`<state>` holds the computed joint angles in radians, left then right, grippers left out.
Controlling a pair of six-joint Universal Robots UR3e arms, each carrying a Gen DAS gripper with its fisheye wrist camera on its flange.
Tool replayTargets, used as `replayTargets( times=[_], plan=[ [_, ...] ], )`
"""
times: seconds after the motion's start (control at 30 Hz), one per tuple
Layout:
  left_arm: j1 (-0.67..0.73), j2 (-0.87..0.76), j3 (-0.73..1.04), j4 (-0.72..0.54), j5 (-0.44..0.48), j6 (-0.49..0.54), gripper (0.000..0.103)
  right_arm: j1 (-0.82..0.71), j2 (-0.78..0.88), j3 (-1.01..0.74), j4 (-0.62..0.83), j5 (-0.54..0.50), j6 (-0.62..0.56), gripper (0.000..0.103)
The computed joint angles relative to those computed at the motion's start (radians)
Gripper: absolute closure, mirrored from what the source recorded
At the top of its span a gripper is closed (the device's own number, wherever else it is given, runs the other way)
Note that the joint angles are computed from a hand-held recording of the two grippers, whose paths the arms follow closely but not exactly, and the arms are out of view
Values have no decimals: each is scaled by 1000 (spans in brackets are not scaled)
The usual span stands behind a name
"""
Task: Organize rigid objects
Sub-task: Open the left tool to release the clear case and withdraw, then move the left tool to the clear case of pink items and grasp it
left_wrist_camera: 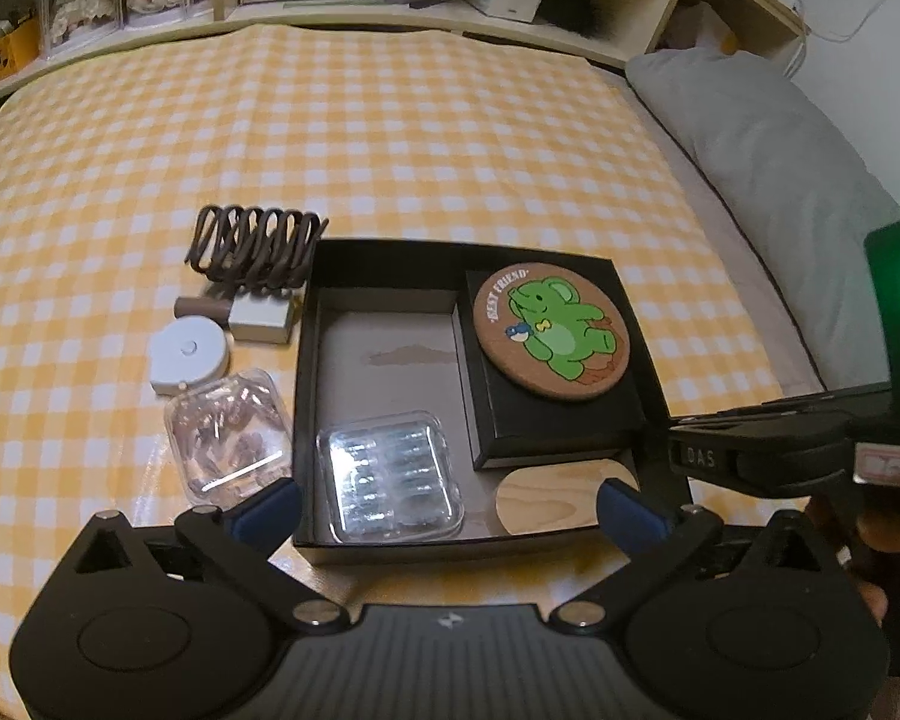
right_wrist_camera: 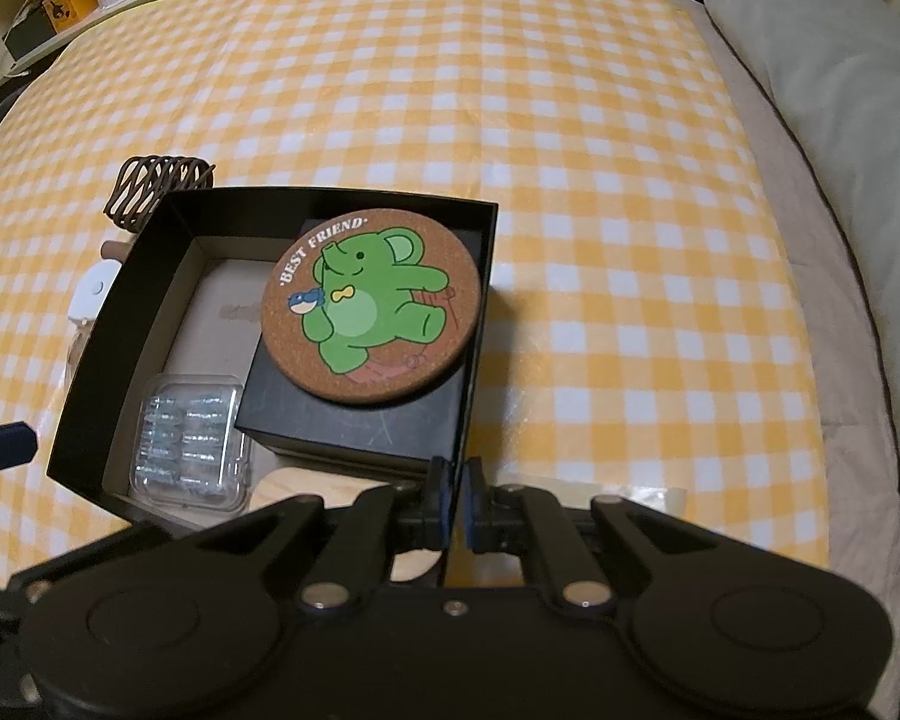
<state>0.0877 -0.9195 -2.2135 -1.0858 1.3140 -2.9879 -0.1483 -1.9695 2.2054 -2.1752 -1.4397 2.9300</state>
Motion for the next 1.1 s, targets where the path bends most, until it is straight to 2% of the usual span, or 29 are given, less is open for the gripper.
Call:
replayTargets(
  times=[0.1,0.23,0.37,0.5,0.67,0.83,1.0,1.1],
  plan=[
    [30,16,18,-7,-5,23,0,-18,-8,11,-3,19,-7,98],
    [133,19,71,-57,-59,95,0,-40,-21,22,-1,31,-16,96],
    [292,16,116,-150,-175,265,0,-35,-28,15,10,21,5,90],
    [400,-4,116,-148,-200,334,0,-27,-26,14,6,16,12,90],
    [474,-71,66,-47,-159,329,0,-27,-28,16,2,5,-2,85],
    [531,-128,18,-13,-135,405,2,-27,-31,15,3,2,-11,85],
    [601,-121,-30,-54,-155,686,7,3,-7,15,-12,-18,2,85],
    [630,-114,-54,-84,-153,818,7,-9,-4,15,-9,-8,-8,85]
  ],
)
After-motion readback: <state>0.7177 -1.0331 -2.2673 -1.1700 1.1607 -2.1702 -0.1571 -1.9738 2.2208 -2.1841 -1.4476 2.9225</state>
